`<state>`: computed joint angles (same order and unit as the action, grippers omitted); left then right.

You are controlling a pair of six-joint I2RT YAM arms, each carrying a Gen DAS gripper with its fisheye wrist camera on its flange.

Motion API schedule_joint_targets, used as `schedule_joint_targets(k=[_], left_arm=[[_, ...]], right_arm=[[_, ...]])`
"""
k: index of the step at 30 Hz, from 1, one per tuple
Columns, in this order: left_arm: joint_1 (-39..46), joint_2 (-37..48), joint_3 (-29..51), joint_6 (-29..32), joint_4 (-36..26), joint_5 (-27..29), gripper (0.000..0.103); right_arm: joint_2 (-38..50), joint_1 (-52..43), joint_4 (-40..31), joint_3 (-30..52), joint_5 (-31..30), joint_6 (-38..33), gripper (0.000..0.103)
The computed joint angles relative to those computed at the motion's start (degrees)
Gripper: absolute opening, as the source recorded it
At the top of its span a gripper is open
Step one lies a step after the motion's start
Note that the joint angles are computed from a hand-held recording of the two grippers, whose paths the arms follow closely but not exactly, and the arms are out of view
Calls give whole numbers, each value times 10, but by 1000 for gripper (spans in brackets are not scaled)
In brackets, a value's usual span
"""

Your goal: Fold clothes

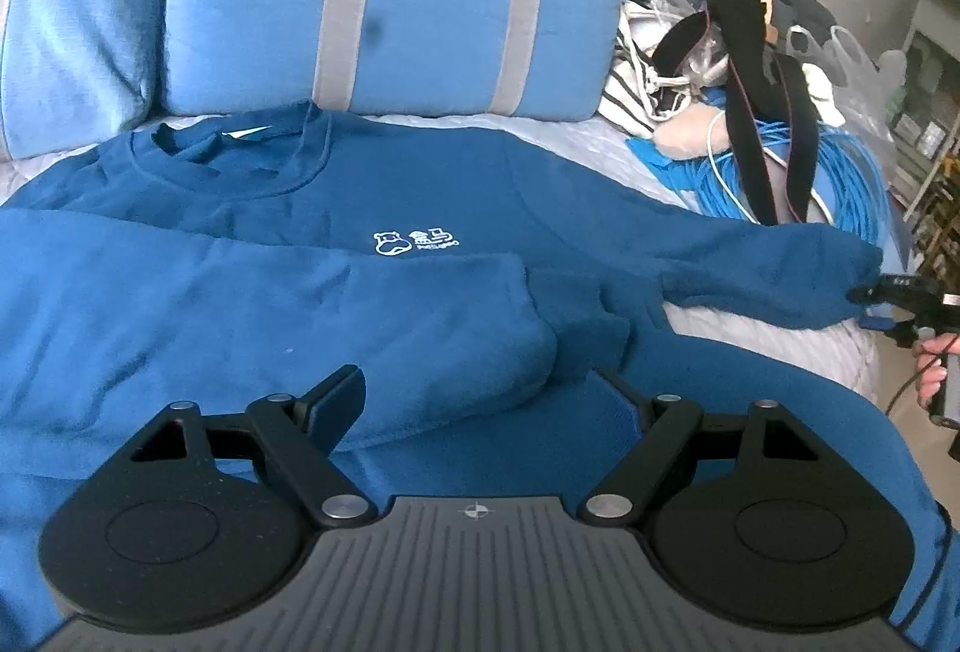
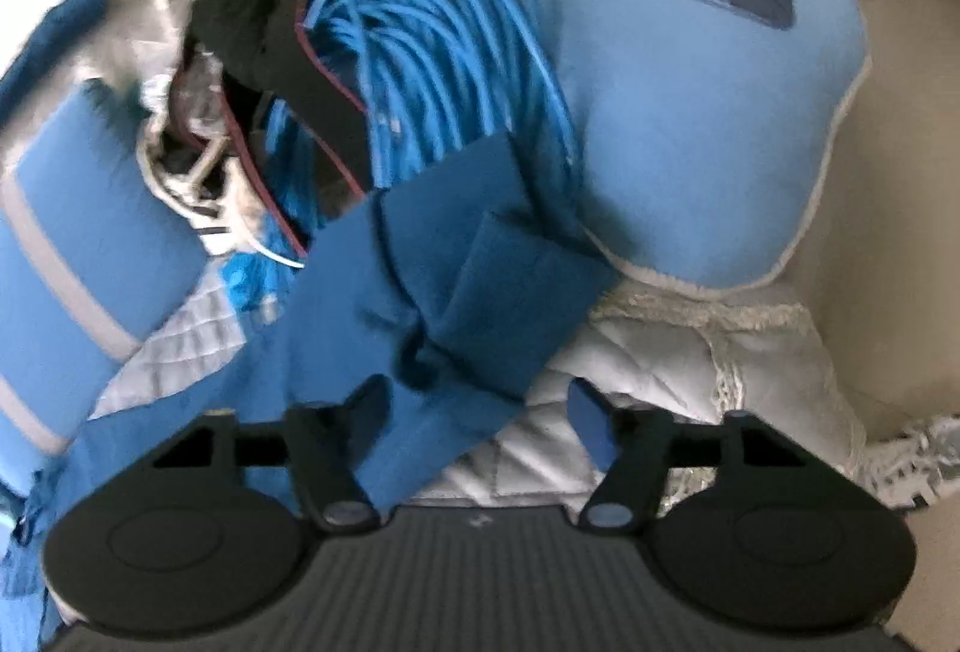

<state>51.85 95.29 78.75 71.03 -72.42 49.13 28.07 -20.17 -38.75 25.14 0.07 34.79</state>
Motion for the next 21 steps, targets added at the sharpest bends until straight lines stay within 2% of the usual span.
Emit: schedule_joint_targets(k=[1,5,9,11,17,21], left_arm=[[1,0,1,-1,0,1,81],[1,1,2,-10,5,4,81],[1,-3,-2,-12,11,5,81],[2,-5,-3,-11,12,8,81],[7,-4,-1,-2,10,17,81],[7,-3,2,2,5,20,81]], right_arm=[[8,5,2,1,2,10,30],[6,113,-27,23,96,55,21],[37,337,-61,79,272,69,20],[70,418,-71,113,330,70,20],[168,527,-32,197,386,32,20],[232,555,12,241,374,13,20]])
